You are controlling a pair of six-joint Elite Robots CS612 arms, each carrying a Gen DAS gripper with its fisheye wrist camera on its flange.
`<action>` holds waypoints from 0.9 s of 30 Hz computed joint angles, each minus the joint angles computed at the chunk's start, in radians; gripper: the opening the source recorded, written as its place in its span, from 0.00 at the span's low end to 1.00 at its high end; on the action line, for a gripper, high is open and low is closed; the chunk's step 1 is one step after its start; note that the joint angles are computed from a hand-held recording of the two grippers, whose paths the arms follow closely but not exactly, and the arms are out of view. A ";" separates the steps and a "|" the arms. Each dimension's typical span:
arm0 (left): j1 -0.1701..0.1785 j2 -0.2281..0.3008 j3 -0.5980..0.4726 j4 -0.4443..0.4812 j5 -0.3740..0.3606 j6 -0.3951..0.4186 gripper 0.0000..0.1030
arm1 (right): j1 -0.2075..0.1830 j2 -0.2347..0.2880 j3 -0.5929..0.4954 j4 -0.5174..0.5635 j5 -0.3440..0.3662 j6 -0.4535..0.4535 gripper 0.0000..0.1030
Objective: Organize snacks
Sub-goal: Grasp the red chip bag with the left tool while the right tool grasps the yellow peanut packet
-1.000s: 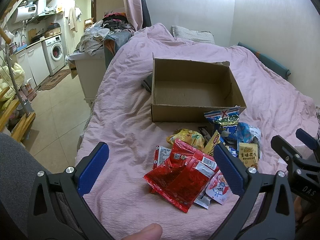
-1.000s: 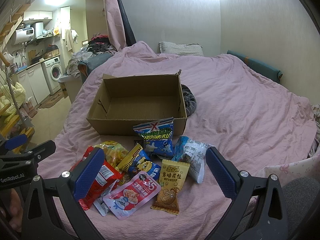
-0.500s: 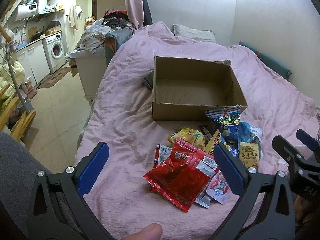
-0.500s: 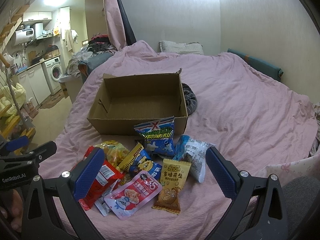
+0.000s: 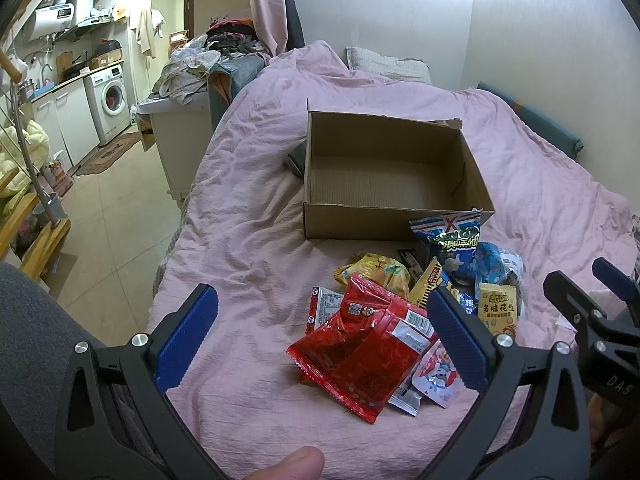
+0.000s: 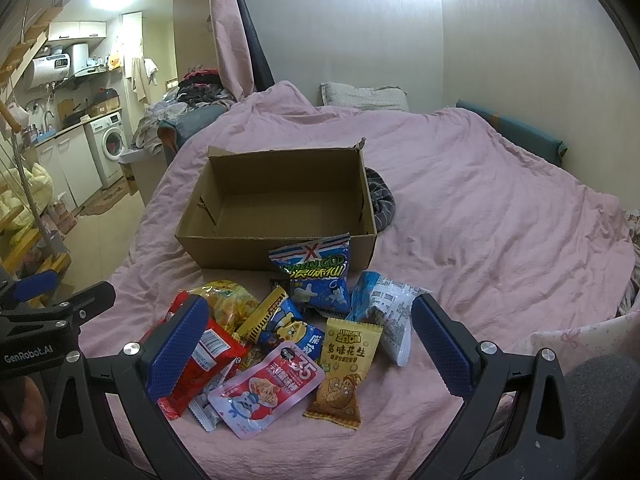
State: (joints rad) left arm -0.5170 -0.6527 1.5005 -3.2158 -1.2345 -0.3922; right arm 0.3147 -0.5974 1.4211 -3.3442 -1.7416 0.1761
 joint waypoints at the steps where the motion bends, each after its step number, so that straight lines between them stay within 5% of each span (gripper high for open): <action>1: 0.000 -0.001 0.000 0.002 -0.002 -0.002 1.00 | 0.000 0.000 0.001 -0.001 0.000 0.000 1.00; 9: 0.002 -0.001 -0.009 0.041 -0.023 -0.011 1.00 | -0.002 -0.004 0.003 0.001 0.001 0.010 1.00; 16: 0.043 -0.001 -0.109 0.358 -0.129 -0.052 1.00 | -0.051 -0.022 -0.012 0.143 0.118 0.141 1.00; 22: 0.071 0.072 -0.280 0.713 -0.288 0.097 1.00 | -0.086 -0.013 -0.049 0.309 0.176 0.199 1.00; 25: 0.071 0.102 -0.345 0.838 -0.387 0.204 1.00 | -0.099 -0.010 -0.048 0.352 0.205 0.238 1.00; 27: 0.060 0.111 -0.363 0.862 -0.373 0.269 1.00 | -0.107 -0.009 -0.046 0.379 0.220 0.258 1.00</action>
State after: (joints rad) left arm -0.4574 -0.5417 1.1371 -2.3537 -1.6074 -0.1232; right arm 0.2080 -0.6064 1.3754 -2.9651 -1.5214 0.4339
